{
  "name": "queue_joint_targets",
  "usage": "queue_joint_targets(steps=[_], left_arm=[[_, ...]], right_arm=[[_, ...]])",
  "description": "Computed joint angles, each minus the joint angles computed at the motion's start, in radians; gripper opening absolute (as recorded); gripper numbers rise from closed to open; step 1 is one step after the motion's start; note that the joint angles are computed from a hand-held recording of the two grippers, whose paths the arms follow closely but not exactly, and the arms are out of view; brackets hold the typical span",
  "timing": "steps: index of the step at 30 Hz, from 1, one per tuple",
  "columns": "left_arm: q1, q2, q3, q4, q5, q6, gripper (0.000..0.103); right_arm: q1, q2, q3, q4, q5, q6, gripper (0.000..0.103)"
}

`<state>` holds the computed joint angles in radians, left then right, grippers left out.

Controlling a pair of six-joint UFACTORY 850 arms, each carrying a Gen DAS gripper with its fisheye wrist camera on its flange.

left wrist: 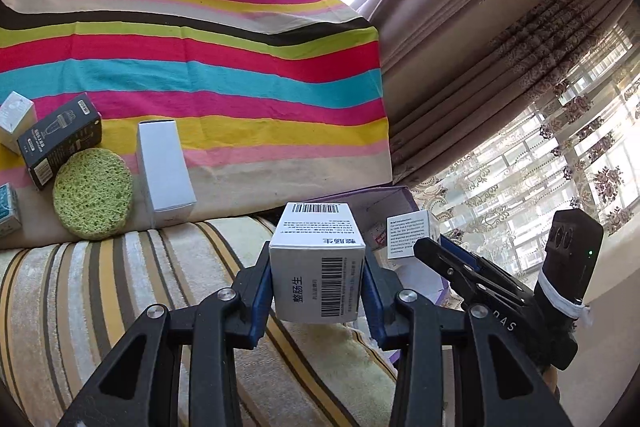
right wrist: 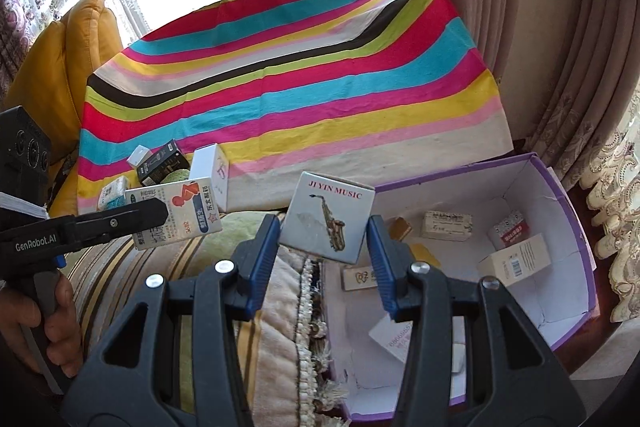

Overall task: Organize objects
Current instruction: 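Carry both boxes over the purple-rimmed box and open both tools to drop them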

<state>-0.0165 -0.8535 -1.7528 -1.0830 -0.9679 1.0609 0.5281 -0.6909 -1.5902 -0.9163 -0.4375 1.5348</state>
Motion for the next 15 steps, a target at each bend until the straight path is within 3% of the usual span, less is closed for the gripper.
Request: queue_joint_targets(steps=[10,15], left_arm=[[-0.093,-0.008,-0.019,0.072,-0.028,-0.012,0.04],[-0.144,-0.03,-0.057,0.104,-0.049,-0.033,0.04]], right_arm=[[-0.039,0.128,0.224,-0.1,-0.049,0.206,0.049],[-0.046,0.158,0.286,-0.094,-0.112,0.227,0.049]])
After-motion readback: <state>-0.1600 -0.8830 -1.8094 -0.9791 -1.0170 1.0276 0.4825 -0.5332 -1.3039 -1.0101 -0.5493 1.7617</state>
